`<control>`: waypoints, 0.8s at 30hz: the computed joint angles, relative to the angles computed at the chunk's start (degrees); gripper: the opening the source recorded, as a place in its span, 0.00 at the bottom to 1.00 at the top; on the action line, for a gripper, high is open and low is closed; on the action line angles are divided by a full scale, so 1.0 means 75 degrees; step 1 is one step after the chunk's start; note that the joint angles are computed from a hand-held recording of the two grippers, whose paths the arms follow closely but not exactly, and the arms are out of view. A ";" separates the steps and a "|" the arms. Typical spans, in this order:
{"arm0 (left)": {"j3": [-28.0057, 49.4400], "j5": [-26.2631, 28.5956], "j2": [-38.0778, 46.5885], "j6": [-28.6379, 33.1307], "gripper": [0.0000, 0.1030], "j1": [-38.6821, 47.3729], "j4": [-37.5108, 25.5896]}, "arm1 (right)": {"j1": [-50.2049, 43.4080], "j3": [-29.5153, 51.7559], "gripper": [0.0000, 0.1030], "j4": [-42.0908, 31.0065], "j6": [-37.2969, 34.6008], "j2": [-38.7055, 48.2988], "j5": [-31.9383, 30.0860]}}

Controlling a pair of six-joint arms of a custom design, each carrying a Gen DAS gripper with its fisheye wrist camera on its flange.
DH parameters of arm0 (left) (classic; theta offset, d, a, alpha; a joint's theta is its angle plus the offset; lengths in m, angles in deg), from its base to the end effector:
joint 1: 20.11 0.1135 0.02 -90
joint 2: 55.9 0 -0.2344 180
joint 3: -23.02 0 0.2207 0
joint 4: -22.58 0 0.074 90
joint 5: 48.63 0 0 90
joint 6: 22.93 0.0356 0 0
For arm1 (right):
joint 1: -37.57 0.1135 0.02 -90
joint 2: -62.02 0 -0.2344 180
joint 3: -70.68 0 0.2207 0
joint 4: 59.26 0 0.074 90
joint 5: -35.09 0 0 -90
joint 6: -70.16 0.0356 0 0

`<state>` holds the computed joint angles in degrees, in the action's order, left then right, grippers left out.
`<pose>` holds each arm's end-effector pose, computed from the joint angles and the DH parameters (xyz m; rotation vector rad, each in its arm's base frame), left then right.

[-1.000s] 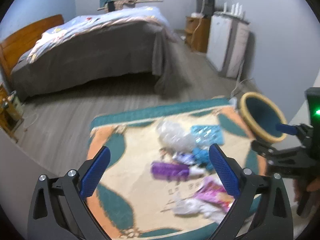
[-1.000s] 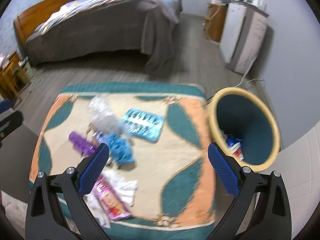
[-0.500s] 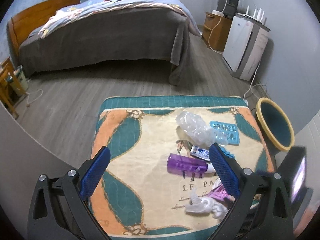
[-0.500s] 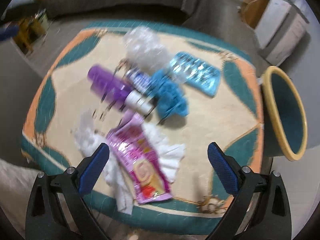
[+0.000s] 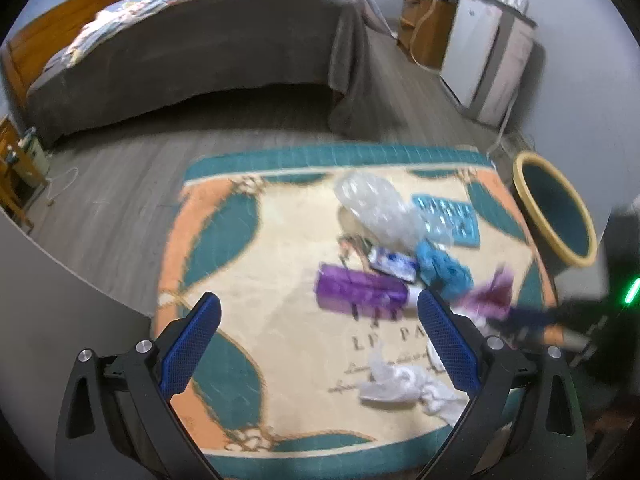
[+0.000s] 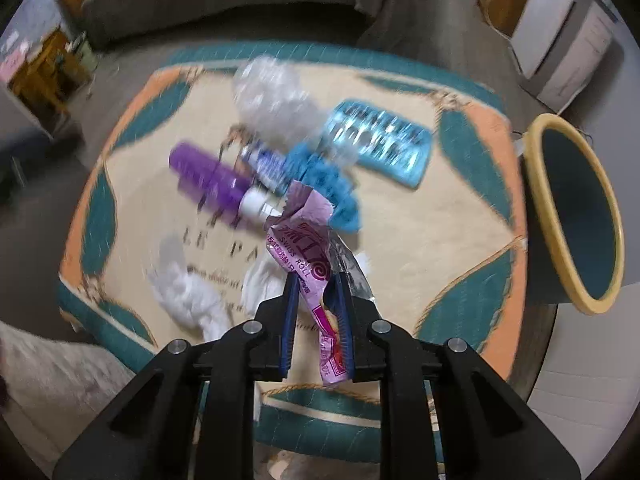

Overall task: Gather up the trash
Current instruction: 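Grasp the pink candy wrapper with the right tool, then grasp the white tissue with the left tool while the right tool grasps the lavender wrapper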

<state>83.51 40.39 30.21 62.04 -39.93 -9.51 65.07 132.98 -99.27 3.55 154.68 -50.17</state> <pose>0.2464 -0.0881 0.1593 0.3263 2.5635 -0.1394 0.2303 0.1166 0.1330 -0.0802 2.7942 0.1033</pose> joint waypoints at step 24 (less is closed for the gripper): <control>-0.0147 0.0260 0.2547 -0.0316 0.37 -0.1695 0.0837 | -0.1704 0.0227 0.17 -0.0284 -0.1352 -0.0736 -0.0376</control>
